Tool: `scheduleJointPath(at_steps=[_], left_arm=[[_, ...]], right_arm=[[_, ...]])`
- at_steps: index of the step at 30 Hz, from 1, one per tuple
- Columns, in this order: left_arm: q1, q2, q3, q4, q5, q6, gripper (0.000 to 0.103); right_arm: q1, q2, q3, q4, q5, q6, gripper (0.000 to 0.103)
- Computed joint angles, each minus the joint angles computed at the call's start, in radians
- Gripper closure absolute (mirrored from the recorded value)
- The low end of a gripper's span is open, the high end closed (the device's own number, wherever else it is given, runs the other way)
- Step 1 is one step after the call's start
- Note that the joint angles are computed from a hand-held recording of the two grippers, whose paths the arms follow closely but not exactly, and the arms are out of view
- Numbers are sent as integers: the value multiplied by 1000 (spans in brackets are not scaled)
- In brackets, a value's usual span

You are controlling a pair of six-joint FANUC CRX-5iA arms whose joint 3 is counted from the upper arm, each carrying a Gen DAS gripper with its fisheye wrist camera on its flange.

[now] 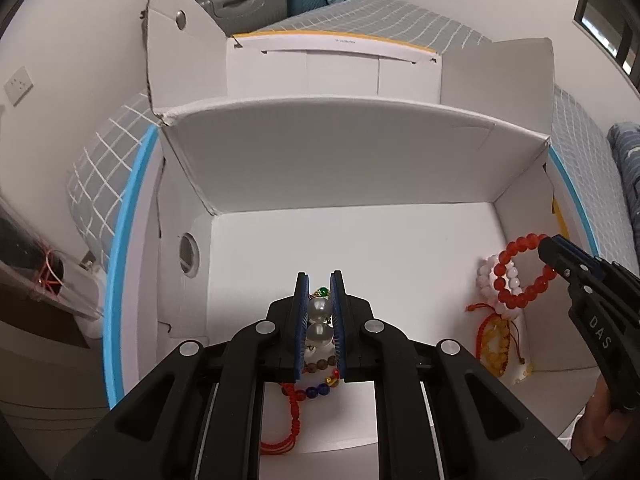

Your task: Organize jewelry

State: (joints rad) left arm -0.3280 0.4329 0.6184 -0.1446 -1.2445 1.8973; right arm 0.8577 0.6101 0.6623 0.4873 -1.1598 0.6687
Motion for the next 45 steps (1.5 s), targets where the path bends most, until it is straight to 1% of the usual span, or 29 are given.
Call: scheduleJointPath(at_steps=[6, 8, 9, 10, 11, 12, 13, 14, 15, 16, 17, 18, 19, 20, 22, 26, 30, 37, 45], left_arm=[[0, 1, 0, 3, -2, 5, 90], [-4, -1, 2, -4, -2, 10, 84], [-4, -14, -12, -5, 10, 14, 73], [-6, -28, -27, -8, 23, 20, 63], [-9, -42, -41, -17, 37, 28, 59], [-14, -63, -60, -30, 56, 38, 52], [-20, -87, -83, -43, 77, 50, 42], [-25, -104, -99, -52, 91, 59, 36], [-33, -133, -125, -69, 116, 72, 29], [-41, -153, -141, -86, 130, 83, 24], [-51, -174, -156, -105, 141, 94, 22], [-61, -202, -180, -122, 160, 105, 16], [-69, -223, -198, -133, 173, 114, 11], [-83, -251, -220, -156, 186, 127, 10], [-106, -286, -246, -196, 195, 149, 6], [-126, -358, -324, -213, 226, 181, 6], [-155, -406, -375, -257, 230, 229, 6], [-187, -448, -431, -302, 219, 280, 6], [-222, -448, -459, -333, 193, 295, 6]], right_arm=[[-1, 11, 16, -9, -13, 10, 90], [0, 7, 9, 3, -3, -1, 89], [1, 1, 1, 11, 6, -8, 89], [3, -7, -7, 16, 12, -13, 83], [5, -21, -25, 24, 25, -24, 72], [9, -41, -53, 40, 44, -43, 66], [16, -68, -95, 70, 72, -74, 56], [23, -91, -129, 98, 90, -102, 47], [30, -109, -153, 119, 100, -122, 41], [38, -132, -186, 147, 113, -149, 31], [46, -151, -215, 174, 122, -176, 24], [59, -179, -259, 214, 133, -218, 21], [68, -196, -283, 237, 135, -239, 16], [77, -210, -304, 255, 135, -255, 11], [97, -240, -347, 291, 131, -293, 8], [138, -295, -437, 351, 121, -360, 8], [174, -344, -523, 392, 110, -423, 8], [218, -400, -628, 419, 96, -509, 8], [230, -411, -665, 427, 73, -547, 8]])
